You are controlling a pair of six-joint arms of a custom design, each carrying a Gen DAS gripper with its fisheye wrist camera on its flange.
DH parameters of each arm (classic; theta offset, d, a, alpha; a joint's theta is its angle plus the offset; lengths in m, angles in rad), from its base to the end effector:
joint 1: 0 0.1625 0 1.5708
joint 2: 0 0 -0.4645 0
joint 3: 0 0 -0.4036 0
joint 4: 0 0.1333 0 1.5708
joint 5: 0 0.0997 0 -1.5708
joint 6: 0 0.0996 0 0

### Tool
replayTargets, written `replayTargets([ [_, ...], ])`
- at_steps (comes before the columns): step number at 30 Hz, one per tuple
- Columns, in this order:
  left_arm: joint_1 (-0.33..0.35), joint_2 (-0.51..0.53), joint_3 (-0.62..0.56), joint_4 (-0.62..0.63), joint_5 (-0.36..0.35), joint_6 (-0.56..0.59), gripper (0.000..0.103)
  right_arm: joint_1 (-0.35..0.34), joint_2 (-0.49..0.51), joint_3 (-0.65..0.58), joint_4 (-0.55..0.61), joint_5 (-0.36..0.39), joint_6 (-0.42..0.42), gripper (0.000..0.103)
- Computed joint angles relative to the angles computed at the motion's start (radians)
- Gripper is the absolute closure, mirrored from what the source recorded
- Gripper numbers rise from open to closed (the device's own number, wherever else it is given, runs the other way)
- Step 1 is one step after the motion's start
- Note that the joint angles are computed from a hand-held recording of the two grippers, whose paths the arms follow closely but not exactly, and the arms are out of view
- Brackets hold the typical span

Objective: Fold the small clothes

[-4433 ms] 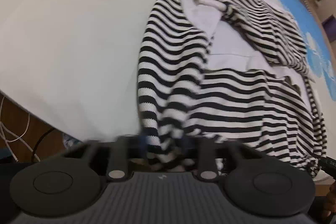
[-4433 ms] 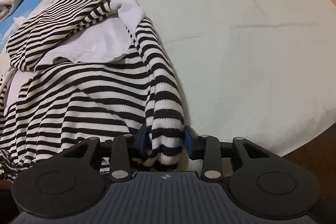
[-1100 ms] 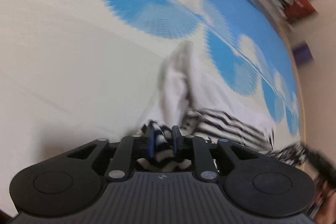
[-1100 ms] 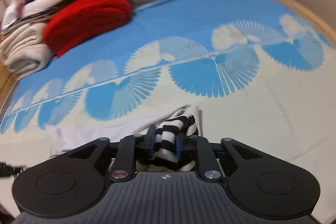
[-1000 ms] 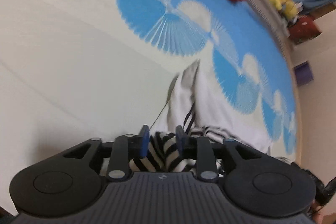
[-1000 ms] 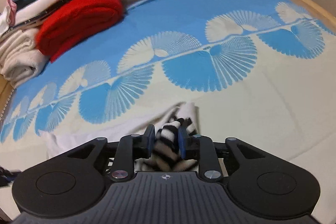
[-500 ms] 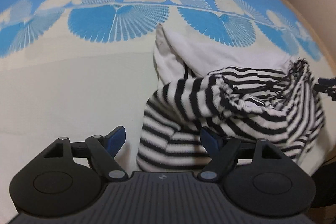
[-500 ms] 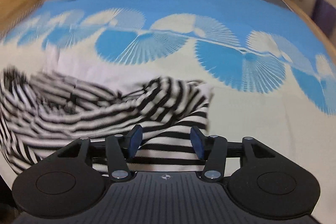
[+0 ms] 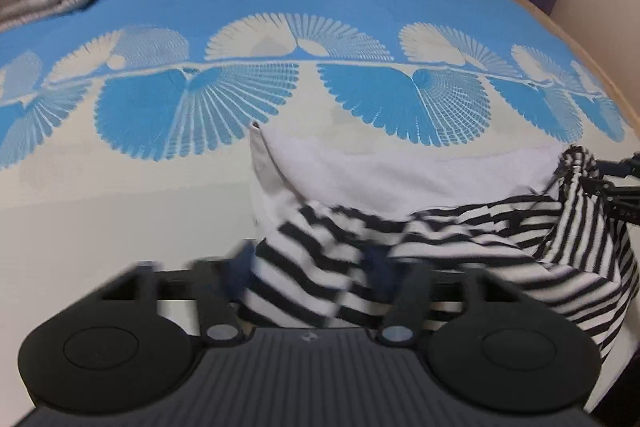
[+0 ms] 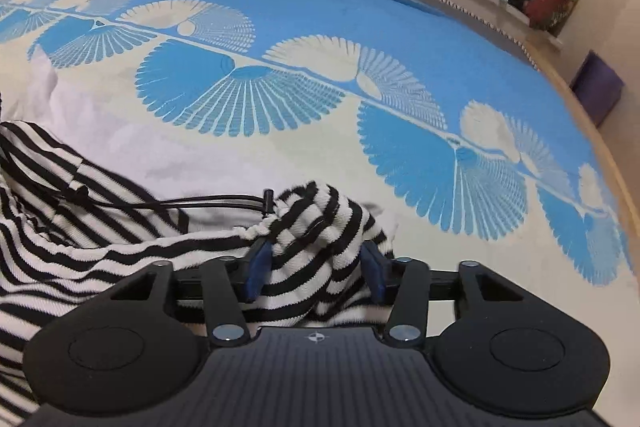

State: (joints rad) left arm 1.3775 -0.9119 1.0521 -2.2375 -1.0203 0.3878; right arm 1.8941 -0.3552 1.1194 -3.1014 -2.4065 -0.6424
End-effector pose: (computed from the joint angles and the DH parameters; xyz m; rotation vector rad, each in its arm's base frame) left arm 0.0258 -0.8334 0.4501 0.5306 2.4346 -0.5983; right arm 0.3248 -0.7824 0.0658 0.6479 -2.0528 0.6939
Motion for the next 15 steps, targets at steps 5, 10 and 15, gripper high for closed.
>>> replayTargets([
  [5, -0.022, 0.023, 0.004, -0.161, 0.086, 0.024, 0.099, 0.001, 0.003, -0.024, 0.007, 0.041, 0.019, 0.099],
  [10, -0.044, 0.058, 0.027, -0.538, 0.061, 0.137, 0.099, 0.011, 0.024, -0.071, -0.329, 0.138, 0.067, 0.099],
  [15, -0.039, 0.157, -0.088, -0.563, 0.093, 0.14, 0.099, 0.004, 0.158, -0.296, -0.356, 0.069, 0.006, 0.099],
])
